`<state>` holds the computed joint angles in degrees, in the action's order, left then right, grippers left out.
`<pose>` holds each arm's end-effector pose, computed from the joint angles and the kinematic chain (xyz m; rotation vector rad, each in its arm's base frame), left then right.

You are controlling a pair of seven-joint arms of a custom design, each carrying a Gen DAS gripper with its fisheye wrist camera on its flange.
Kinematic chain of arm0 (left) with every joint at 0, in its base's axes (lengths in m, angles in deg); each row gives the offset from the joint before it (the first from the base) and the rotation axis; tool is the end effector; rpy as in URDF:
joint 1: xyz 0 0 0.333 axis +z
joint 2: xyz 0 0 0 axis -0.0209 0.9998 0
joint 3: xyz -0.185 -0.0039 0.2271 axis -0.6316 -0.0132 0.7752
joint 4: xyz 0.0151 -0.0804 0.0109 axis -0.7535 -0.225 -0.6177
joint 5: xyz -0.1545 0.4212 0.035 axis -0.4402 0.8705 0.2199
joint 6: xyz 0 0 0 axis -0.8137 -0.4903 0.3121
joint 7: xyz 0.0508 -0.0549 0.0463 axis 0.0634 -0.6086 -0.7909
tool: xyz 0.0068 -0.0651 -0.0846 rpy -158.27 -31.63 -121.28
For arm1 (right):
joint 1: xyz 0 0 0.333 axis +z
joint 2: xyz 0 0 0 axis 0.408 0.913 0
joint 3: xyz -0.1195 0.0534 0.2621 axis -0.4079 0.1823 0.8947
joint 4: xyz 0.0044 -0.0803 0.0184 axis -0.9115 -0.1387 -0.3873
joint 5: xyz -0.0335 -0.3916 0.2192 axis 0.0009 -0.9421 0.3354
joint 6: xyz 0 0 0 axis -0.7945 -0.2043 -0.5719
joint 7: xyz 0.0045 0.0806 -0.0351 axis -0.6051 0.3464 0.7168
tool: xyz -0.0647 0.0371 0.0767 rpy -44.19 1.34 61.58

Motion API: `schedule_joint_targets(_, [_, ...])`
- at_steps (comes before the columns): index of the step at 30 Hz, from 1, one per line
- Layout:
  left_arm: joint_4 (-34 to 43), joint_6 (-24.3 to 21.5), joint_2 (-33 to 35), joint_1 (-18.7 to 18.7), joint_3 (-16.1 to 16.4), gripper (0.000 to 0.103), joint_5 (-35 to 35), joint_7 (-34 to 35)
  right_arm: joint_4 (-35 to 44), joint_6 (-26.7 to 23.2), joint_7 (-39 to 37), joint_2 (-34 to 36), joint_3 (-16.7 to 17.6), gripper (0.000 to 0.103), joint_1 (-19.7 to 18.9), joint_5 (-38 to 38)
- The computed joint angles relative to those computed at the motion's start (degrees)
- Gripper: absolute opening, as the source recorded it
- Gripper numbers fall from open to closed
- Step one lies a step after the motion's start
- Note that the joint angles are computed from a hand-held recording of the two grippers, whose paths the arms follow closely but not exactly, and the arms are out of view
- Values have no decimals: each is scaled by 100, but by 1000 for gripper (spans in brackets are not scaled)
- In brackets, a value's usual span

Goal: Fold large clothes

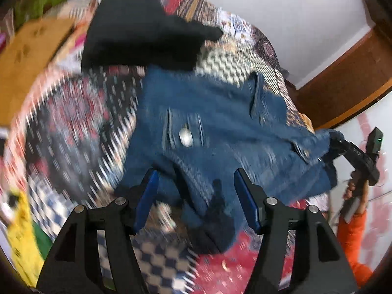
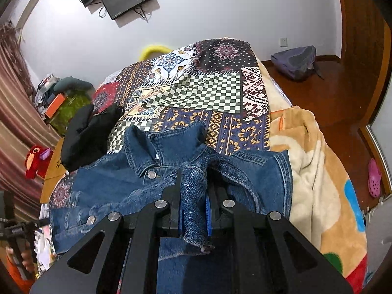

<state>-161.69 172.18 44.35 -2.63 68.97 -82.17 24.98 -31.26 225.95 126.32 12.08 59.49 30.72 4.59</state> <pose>0.6724 -0.1312 0.5465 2.1767 -2.0217 0.9218 0.5903 0.0615 0.6240 -1.5902 1.7949 -0.3204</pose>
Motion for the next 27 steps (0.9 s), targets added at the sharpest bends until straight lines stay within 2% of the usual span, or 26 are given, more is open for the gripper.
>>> schedule_joint_targets(4, [-367, -60, -168, -59, -48, 63, -305, 58, -80, -45, -29, -114, -2, 12, 10, 10])
schedule_joint_targets(8, [-466, -272, -54, -94, -54, 63, -849, -98, -171, -80, -44, -234, 23, 12, 16, -40])
schedule_joint_targets(10, [-433, -302, 29, -97, -78, 57, -1032, -167, -221, -83, -48, -295, 24, 12, 29, -19])
schedule_joint_targets(12, [-330, -267, 80, -114, -107, 34, -974, -62, -291, -59, -78, -365, 17, 12, 45, 17])
schedule_joint_targets(15, [-387, -94, -96, -155, -130, 27, -824, 170, -376, -14, -110, -441, 18, 12, 57, 44])
schedule_joint_targets(20, [-331, 90, -319, -263, -104, 21, -539, 506, -371, 71, -236, -461, -15, 12, 101, 164])
schedule_joint_targets(24, [241, 301, -56, -295, -83, 20, -514, 654, -198, 180, -349, -350, -27, 12, 121, 233])
schedule_joint_targets(27, [1185, 296, 595, -246, -136, 20, -403, 591, -16, 443, -206, -158, 41, 12, 49, 83])
